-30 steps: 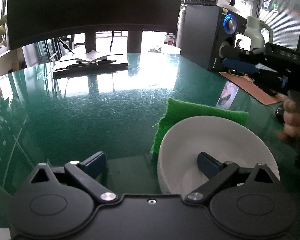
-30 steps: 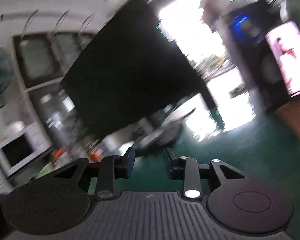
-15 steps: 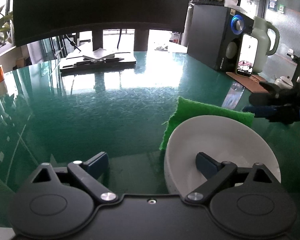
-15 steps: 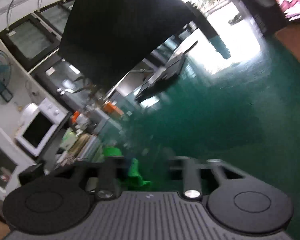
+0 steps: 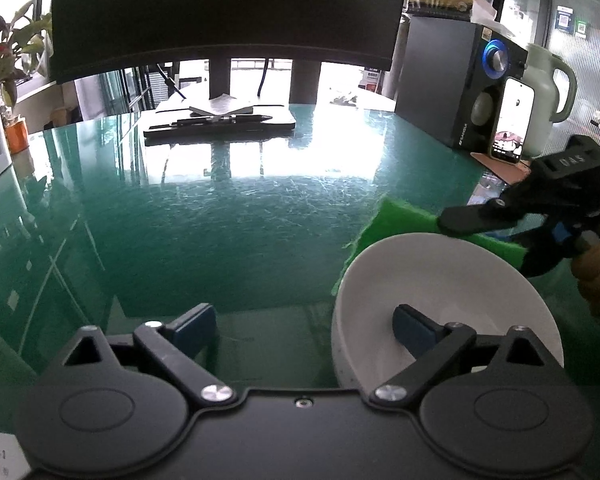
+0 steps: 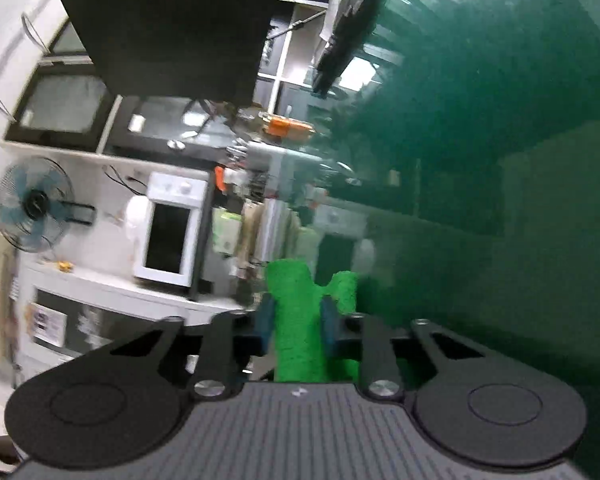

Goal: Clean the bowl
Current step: 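Wipe the cloth around the bowl's outer rim while the left tool turns the bowl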

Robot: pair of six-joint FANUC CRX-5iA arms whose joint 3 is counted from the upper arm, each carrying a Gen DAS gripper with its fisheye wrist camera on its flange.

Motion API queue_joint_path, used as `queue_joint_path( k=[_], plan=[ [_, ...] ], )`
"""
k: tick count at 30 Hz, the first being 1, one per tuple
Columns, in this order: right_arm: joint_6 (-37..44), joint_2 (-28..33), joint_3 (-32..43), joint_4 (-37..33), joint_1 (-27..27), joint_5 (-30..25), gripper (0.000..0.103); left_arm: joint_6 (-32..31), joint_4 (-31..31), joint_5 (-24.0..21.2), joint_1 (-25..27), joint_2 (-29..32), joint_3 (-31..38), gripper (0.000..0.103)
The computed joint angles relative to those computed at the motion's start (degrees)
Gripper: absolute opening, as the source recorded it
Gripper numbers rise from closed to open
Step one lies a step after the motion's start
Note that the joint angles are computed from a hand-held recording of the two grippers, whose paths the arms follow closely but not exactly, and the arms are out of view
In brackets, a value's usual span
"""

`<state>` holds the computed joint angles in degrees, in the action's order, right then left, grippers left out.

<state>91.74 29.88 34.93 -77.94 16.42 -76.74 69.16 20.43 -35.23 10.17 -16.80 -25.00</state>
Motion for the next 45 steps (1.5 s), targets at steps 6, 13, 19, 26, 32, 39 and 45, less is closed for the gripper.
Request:
queue_joint_path(
  k=[6, 13, 19, 26, 32, 39, 45],
  plan=[
    [3.3, -7.4, -11.5, -3.4, -2.2, 4.2, 0.012, -0.8, 0.1, 0.2, -0.1, 0.4, 0.2, 0.099],
    [4.4, -8.5, -14.4, -4.9, -2.0, 7.5, 0.012, -2.0, 1.0, 1.1, -0.1, 0.4, -0.4, 0.099],
    [4.8, -2.6, -5.6, -2.1, 0.9, 7.7, 0.008, -1.6, 0.8, 2.0, -0.4, 0.1, -0.9, 0.1],
    [3.4, -6.9, -11.8, -2.5, -1.3, 7.0, 0.008, -3.7, 2.4, 2.2, -0.1, 0.1, -1.5, 0.103],
    [3.4, -9.2, -15.2, -2.9, -1.8, 7.4, 0.008, -4.2, 2.7, 2.1, -0.1, 0.4, -1.4, 0.103],
    [4.3, -2.4, -4.9, -0.8, 0.8, 6.6, 0.008, -4.1, 2.8, 2.3, -0.1, 0.1, -1.6, 0.103],
    [3.6, -4.9, -8.5, -1.1, -0.7, 5.4, 0.008, -6.4, 4.6, 2.5, 0.1, 0.2, -2.1, 0.103]
  ],
)
